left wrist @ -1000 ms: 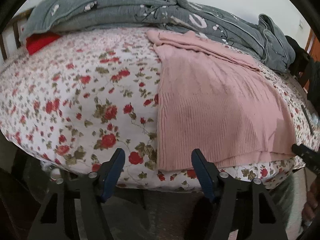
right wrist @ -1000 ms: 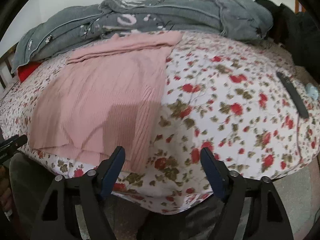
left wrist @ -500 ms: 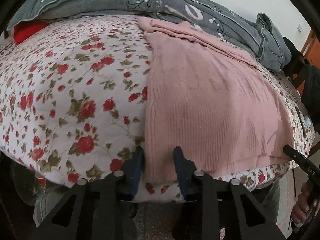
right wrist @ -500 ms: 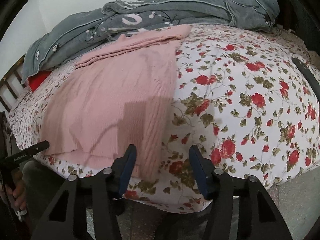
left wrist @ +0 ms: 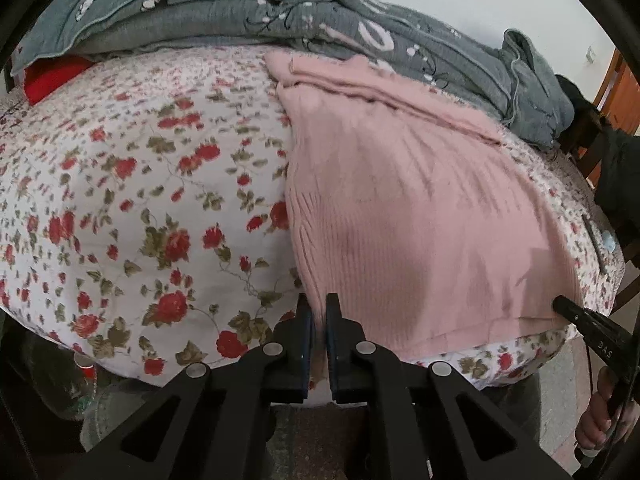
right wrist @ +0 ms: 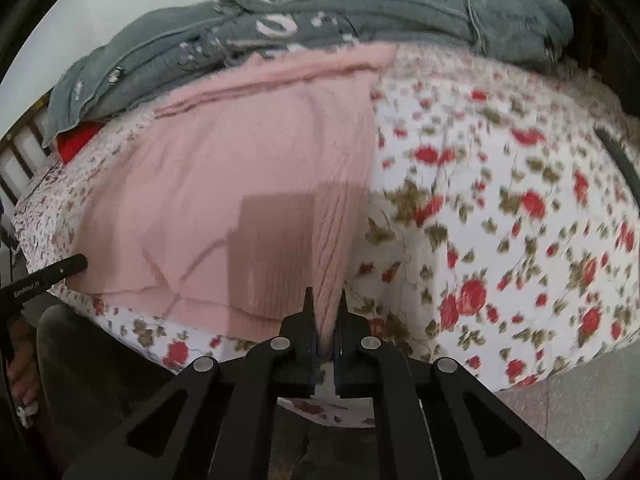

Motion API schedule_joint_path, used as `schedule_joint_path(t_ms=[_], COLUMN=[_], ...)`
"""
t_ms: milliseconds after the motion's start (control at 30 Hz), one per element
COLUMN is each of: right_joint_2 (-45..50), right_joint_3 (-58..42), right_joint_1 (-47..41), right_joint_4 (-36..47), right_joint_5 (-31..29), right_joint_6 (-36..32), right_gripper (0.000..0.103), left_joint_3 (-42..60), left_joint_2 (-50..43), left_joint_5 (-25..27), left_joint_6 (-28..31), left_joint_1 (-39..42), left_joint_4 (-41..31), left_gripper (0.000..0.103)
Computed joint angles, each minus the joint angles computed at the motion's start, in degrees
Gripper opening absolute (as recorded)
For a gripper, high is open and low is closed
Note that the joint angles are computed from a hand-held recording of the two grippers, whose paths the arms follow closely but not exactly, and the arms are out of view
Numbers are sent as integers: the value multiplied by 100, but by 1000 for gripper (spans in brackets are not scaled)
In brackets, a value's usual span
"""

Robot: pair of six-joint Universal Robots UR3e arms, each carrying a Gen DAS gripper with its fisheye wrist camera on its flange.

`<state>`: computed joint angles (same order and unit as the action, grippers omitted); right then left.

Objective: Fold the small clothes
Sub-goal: 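Close both grippers on the end of the pink sweater strip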

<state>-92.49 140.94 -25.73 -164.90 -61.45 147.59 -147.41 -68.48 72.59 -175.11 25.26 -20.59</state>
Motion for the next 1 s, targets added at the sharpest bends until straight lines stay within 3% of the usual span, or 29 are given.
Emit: schedule_joint_path(t_ms=[233,400,600,1000], right_joint_2=[-1330,-1515,-1065,1153], right_joint_3=[-47,-620,-1494,-4341], right_joint_1=[-601,-764,-379,330], right_joint_4=[1149,1809,1652,1700], right_joint_5=[943,1389,1439,1435], right_joint_6=[-170,-68,456,1783], right_gripper=[5,5,5,5], left_joint_3=[428,978,1911,4274], left_joint_2=[1028,1106,446,-1880], left_joint_5=[-739,-991,-906,-147], left_joint_6=[243,236,-62,-752], left_joint_1=[647,760,513,-300], left_joint_4=[-1445,-1816,-1668,-1023], left_gripper=[7,7,7,7])
